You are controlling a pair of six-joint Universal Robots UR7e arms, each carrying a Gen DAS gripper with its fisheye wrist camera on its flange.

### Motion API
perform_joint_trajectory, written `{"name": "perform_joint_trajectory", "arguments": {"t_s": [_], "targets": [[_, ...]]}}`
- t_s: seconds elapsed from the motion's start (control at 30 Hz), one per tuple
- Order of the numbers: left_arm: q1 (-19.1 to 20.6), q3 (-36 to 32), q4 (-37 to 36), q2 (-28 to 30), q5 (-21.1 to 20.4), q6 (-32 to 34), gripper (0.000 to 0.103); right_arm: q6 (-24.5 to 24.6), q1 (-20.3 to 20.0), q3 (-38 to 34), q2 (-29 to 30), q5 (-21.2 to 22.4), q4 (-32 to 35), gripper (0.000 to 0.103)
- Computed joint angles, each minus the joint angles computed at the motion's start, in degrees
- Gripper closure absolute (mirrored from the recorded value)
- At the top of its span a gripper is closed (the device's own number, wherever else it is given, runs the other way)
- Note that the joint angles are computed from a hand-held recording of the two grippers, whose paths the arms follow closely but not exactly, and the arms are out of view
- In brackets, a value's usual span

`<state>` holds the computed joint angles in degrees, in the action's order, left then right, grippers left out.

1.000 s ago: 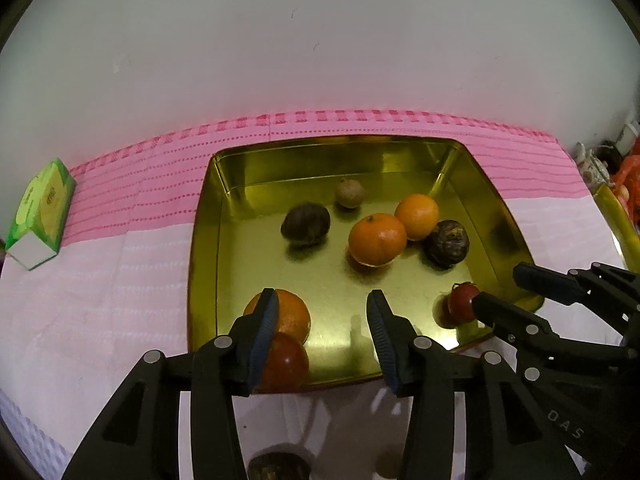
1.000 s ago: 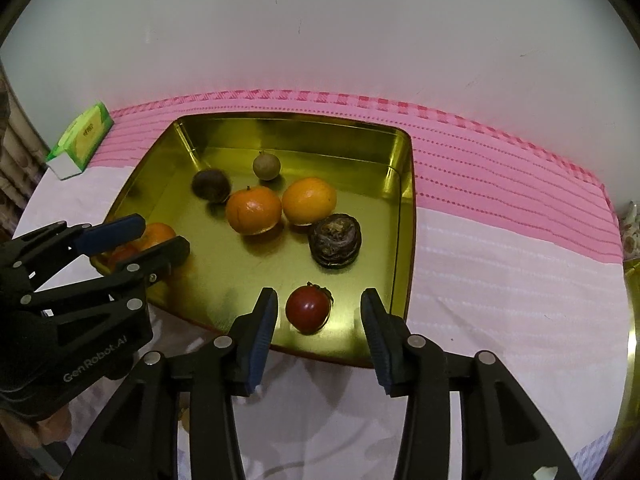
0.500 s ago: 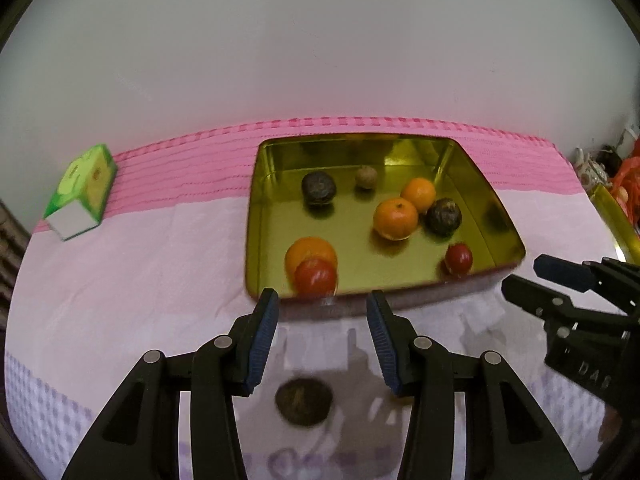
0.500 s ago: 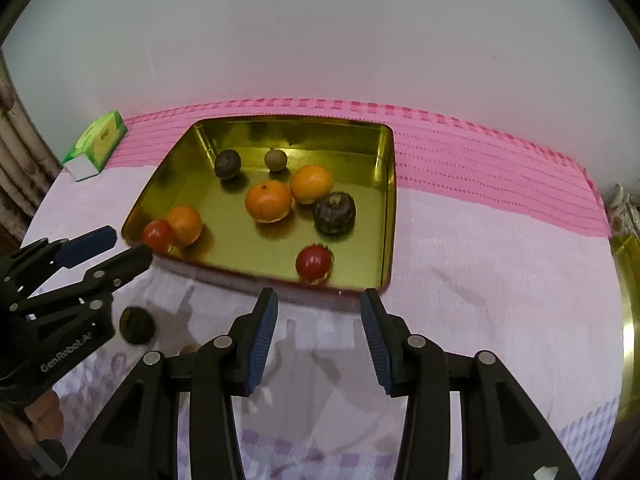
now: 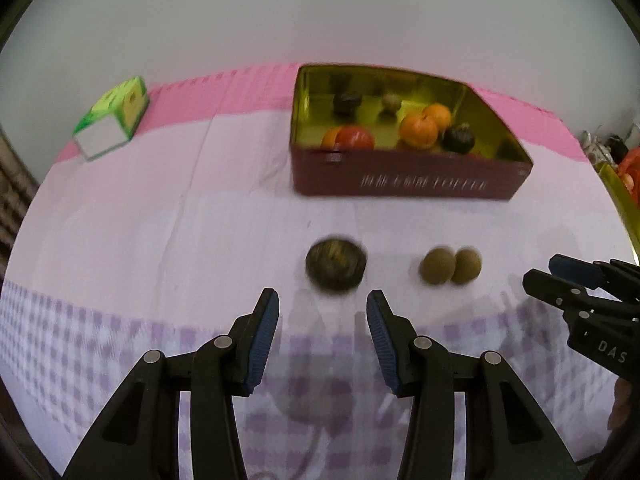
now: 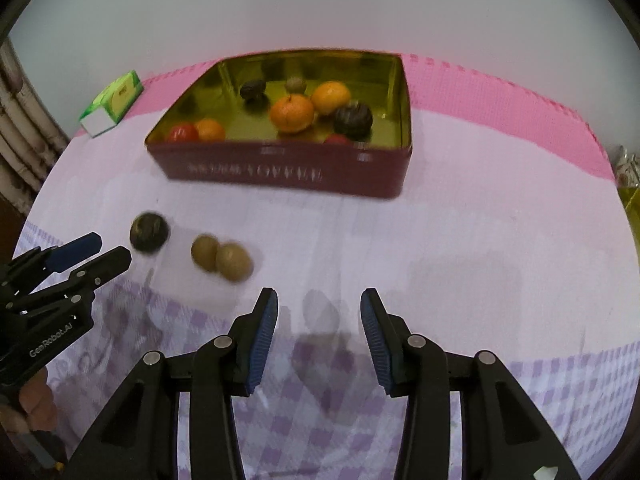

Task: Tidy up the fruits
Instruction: 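Withdraw both tools from the tin back over the remaining fruits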

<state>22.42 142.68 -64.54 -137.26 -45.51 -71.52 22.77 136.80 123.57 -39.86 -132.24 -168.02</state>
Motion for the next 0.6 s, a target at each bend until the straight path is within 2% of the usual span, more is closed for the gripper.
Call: {"name": "perform_joint_trajectory", "arguments": {"t_s": [0.2, 0.6], "targets": [[-3.2, 0.7, 7.2, -3.8, -2.3, -6.4, 0.056, 1.0, 0.9, 0.4, 1.4, 0.9, 0.5, 0.062], [-5.2, 0.8, 14.8, -8.0, -2.2, -12.1, 0.056, -0.6, 1.9, -4.1, 6.5, 1.2, 1.4, 0.06]]}}
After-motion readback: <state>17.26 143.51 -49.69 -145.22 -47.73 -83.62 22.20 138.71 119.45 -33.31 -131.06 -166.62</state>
